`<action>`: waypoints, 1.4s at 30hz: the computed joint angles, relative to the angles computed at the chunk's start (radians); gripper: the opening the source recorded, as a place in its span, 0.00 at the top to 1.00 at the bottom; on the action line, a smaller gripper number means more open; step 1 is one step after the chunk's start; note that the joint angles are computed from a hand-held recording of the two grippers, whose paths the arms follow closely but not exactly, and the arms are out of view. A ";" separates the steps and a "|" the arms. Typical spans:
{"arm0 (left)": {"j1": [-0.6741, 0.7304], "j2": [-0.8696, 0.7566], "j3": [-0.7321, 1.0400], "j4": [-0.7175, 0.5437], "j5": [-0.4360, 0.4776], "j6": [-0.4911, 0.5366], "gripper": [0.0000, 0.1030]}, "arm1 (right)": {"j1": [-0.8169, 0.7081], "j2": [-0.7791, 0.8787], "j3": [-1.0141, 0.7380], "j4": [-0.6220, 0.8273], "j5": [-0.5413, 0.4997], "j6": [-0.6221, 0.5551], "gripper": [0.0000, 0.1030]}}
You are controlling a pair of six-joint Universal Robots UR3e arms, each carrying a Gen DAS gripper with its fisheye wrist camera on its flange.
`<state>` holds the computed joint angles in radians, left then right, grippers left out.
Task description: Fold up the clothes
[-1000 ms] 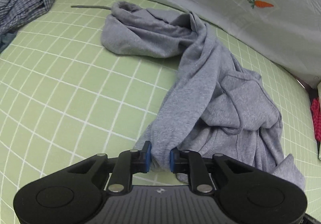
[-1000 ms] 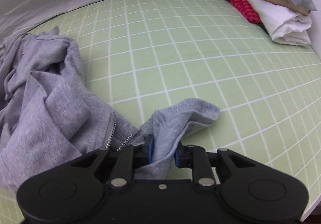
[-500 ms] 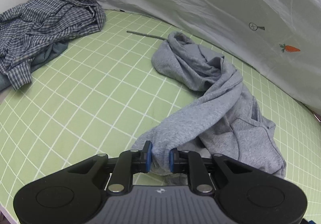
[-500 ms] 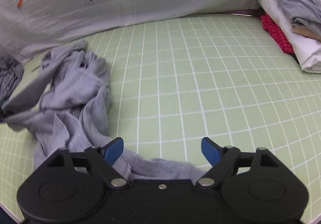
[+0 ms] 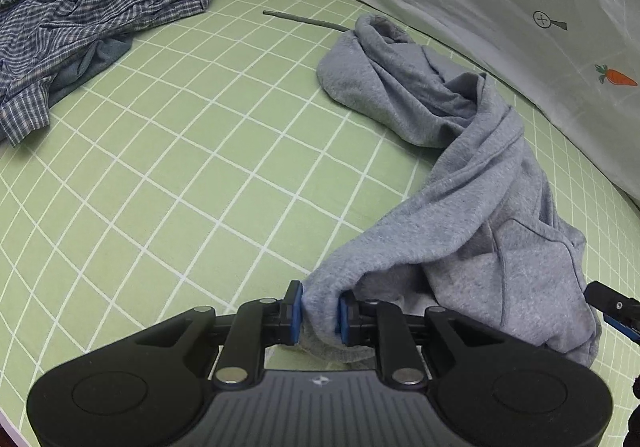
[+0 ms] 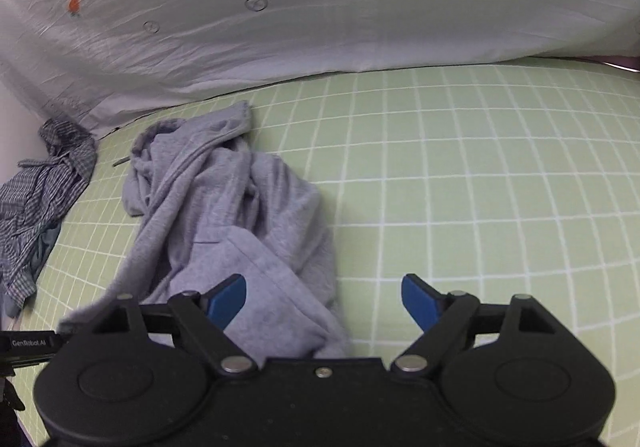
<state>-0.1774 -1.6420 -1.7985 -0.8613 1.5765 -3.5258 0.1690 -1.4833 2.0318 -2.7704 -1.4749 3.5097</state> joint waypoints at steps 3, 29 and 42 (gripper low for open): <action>-0.002 -0.026 0.014 0.003 0.008 -0.020 0.81 | 0.002 0.080 -0.096 0.080 0.065 -0.069 0.42; -0.076 -0.077 0.155 0.022 0.169 0.007 0.44 | -0.089 -0.393 0.252 0.142 -0.352 -0.011 0.36; -0.192 -0.389 0.379 0.126 0.053 0.214 0.31 | -0.049 0.112 -0.032 -0.016 -0.068 -0.204 0.44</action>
<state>-0.3698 -2.0309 -1.4200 -0.7351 1.6297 -3.3116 0.1197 -1.3718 1.9995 -2.7868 -1.5426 3.3055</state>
